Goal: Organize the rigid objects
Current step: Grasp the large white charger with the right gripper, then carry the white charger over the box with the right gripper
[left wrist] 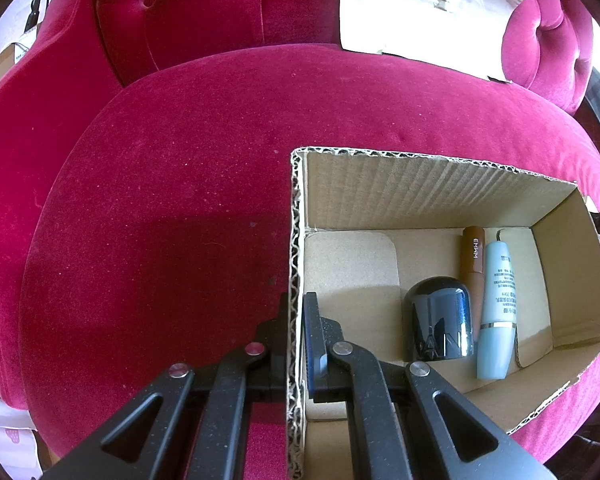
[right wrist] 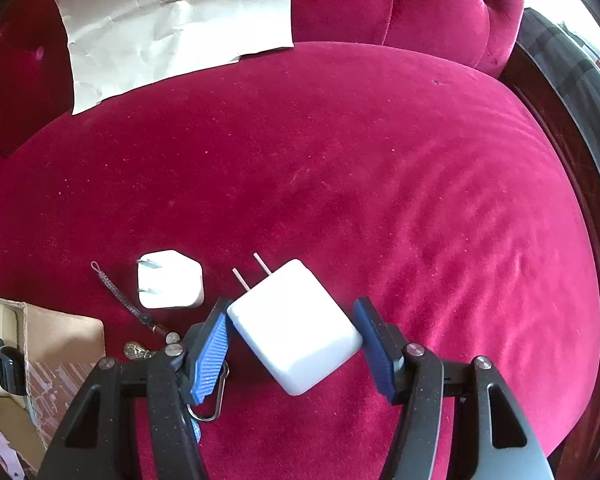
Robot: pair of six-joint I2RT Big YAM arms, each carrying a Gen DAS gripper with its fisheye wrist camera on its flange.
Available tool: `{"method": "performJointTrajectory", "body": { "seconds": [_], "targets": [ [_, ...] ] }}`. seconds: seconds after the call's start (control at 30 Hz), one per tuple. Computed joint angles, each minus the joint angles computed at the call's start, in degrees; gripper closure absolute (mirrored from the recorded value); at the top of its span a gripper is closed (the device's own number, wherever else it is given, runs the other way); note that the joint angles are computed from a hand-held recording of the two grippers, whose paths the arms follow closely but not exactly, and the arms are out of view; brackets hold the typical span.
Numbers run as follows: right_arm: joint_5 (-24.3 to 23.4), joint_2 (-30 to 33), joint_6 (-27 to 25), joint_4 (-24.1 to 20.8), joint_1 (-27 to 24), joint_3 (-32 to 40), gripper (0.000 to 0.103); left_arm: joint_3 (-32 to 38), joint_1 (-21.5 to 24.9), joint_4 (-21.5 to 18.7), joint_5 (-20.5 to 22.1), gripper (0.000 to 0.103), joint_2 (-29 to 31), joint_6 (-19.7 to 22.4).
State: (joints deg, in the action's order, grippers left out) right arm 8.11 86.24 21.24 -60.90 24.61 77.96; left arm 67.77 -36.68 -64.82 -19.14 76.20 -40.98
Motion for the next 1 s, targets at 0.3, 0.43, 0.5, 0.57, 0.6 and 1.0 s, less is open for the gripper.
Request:
{"method": "performJointTrajectory", "body": {
  "seconds": [0.3, 0.43, 0.5, 0.57, 0.6, 1.0],
  "targets": [
    [-0.14, -1.03, 2.13, -3.17, 0.24, 1.88, 0.038, 0.03, -0.02, 0.00, -0.02, 0.098, 0.00, 0.04],
    [0.12, -1.76, 2.15, -4.49, 0.91, 2.92, 0.038, 0.00, -0.04, -0.02, -0.04, 0.098, 0.01, -0.06],
    [-0.21, -2.12, 1.83, -4.98, 0.76, 3.33, 0.038, 0.02, -0.04, -0.03, -0.06, 0.098, 0.01, -0.04],
    [0.02, -2.49, 1.91, -5.44, 1.23, 3.62, 0.038, -0.02, -0.02, 0.00, -0.04, 0.098, -0.01, 0.02],
    [0.05, -2.66, 1.89, -5.68, 1.37, 3.81, 0.038, 0.04, -0.05, -0.03, -0.06, 0.098, 0.03, 0.02],
    [0.68, -3.80, 0.23, -7.38, 4.86, 5.96, 0.038, 0.00, -0.02, 0.00, -0.04, 0.098, 0.01, -0.01]
  ]
}}
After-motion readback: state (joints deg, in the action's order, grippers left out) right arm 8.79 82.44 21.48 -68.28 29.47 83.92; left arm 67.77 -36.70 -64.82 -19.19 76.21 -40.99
